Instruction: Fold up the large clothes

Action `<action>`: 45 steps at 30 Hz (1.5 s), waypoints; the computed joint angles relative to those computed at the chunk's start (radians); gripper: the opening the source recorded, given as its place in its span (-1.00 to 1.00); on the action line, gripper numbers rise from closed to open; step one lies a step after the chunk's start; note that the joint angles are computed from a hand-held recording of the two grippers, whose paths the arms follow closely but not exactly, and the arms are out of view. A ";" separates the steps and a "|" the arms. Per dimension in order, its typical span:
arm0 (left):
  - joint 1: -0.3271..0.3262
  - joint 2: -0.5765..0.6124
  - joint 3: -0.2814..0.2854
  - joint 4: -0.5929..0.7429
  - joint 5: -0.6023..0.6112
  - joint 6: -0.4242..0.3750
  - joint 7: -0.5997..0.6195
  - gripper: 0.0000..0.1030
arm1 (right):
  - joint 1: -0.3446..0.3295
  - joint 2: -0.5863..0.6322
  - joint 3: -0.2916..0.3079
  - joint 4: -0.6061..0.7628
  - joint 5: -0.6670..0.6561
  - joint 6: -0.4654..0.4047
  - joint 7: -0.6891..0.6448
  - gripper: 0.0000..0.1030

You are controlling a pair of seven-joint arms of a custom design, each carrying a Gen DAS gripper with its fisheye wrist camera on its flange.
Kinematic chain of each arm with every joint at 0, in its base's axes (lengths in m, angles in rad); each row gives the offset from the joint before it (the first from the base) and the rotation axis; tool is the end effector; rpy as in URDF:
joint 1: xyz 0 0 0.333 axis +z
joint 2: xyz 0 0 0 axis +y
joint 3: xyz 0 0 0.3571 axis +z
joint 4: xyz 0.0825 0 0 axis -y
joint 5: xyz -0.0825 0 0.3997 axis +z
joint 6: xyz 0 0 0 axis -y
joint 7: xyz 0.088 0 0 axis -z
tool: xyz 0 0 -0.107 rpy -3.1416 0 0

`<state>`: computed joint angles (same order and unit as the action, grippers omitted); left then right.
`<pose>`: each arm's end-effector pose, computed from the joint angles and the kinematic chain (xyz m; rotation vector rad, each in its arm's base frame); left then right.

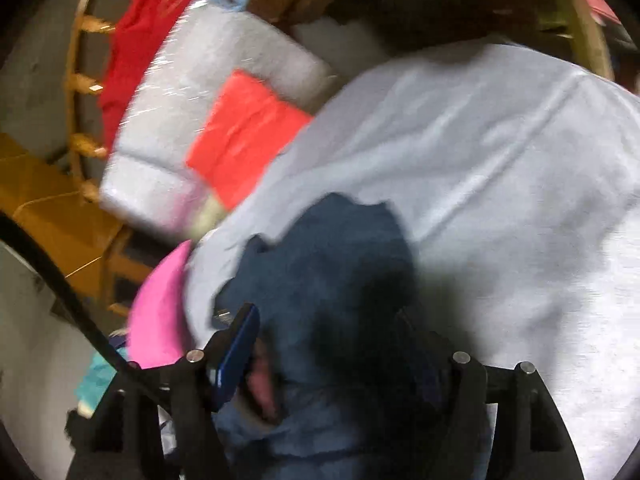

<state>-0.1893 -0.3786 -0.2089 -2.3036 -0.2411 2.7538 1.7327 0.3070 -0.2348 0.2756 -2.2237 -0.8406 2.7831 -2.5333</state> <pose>0.4481 -0.1943 0.6218 -1.4115 2.1191 -0.9562 0.4179 0.3296 0.5796 -0.7295 2.0727 -0.1571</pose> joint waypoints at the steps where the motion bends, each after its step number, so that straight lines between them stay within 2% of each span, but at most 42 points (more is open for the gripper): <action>1: 0.001 0.014 -0.010 0.011 0.004 -0.003 -0.011 0.69 | 0.007 -0.004 -0.016 -0.021 0.036 0.015 -0.005 0.44; 5: 0.012 0.061 -0.054 0.032 0.055 0.006 -0.066 0.69 | 0.016 -0.021 -0.043 -0.062 0.139 0.003 -0.067 0.44; 8: 0.063 0.092 -0.109 0.049 0.191 -0.017 -0.154 0.67 | 0.017 -0.009 -0.063 -0.087 0.208 0.063 -0.111 0.44; 10: 0.045 0.105 -0.082 0.051 0.181 -0.025 -0.166 0.18 | 0.015 0.014 -0.070 -0.095 0.249 0.115 -0.142 0.32; 11: 0.030 0.108 -0.062 0.055 0.158 -0.033 -0.157 0.05 | 0.022 0.030 -0.079 -0.095 0.277 0.145 -0.174 0.25; 12: 0.025 0.107 -0.049 0.060 0.147 -0.037 -0.154 -0.31 | 0.032 0.048 -0.089 -0.092 0.311 0.169 -0.216 0.17; 14: 0.001 0.095 -0.002 0.064 0.080 -0.043 -0.109 -0.44 | 0.040 0.071 -0.088 -0.077 0.350 0.170 -0.269 0.10; 17: -0.024 0.053 0.067 0.056 -0.051 -0.039 -0.022 -0.51 | 0.036 0.072 -0.068 -0.049 0.341 0.096 -0.291 0.08; 21: -0.005 -0.017 0.115 0.044 -0.125 -0.055 0.073 -0.51 | 0.031 0.070 -0.057 -0.038 0.319 0.068 -0.266 0.08; 25: 0.008 -0.078 0.178 0.033 -0.202 -0.124 0.173 -0.49 | 0.037 0.074 -0.046 -0.009 0.283 0.000 -0.253 0.08; 28: 0.056 -0.096 0.178 0.034 -0.198 -0.156 0.204 -0.38 | 0.050 0.091 -0.045 0.028 0.264 -0.049 -0.248 0.08; 30: 0.088 -0.116 0.164 0.022 -0.179 -0.133 0.213 -0.33 | 0.058 0.087 -0.041 0.050 0.235 -0.104 -0.231 0.09; 32: 0.104 -0.148 0.169 0.001 -0.171 -0.094 0.242 0.08 | 0.064 0.079 -0.031 0.070 0.187 -0.170 -0.203 0.13; 33: 0.109 -0.162 0.177 -0.010 -0.176 -0.073 0.253 0.40 | 0.066 0.072 -0.025 0.078 0.158 -0.201 -0.184 0.15; 34: 0.111 -0.180 0.190 -0.024 -0.188 -0.039 0.265 0.48 | 0.067 0.068 -0.015 0.091 0.116 -0.238 -0.157 0.15; 36: 0.135 -0.197 0.208 -0.033 -0.193 -0.008 0.267 0.48 | 0.073 0.064 -0.001 0.114 0.034 -0.273 -0.114 0.15; 38: 0.189 -0.189 0.212 -0.026 -0.179 -0.008 0.231 0.48 | 0.083 0.071 0.002 0.136 -0.029 -0.268 -0.097 0.15; 41: 0.323 -0.142 0.187 0.000 -0.124 -0.036 0.088 0.49 | 0.106 0.118 -0.003 0.190 -0.117 -0.204 -0.120 0.15; 43: 0.430 -0.088 0.167 0.032 -0.077 -0.089 -0.075 0.49 | 0.127 0.161 -0.016 0.225 -0.127 -0.140 -0.161 0.15; 45: 0.500 -0.031 0.177 0.066 -0.056 -0.170 -0.247 0.49 | 0.147 0.210 -0.038 0.255 -0.107 -0.047 -0.215 0.15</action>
<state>0.3104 -0.4096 -0.0318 -2.2374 -0.2971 2.5833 1.4858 0.4538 -0.0249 0.2375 -1.9685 -0.9476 2.7366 -2.7483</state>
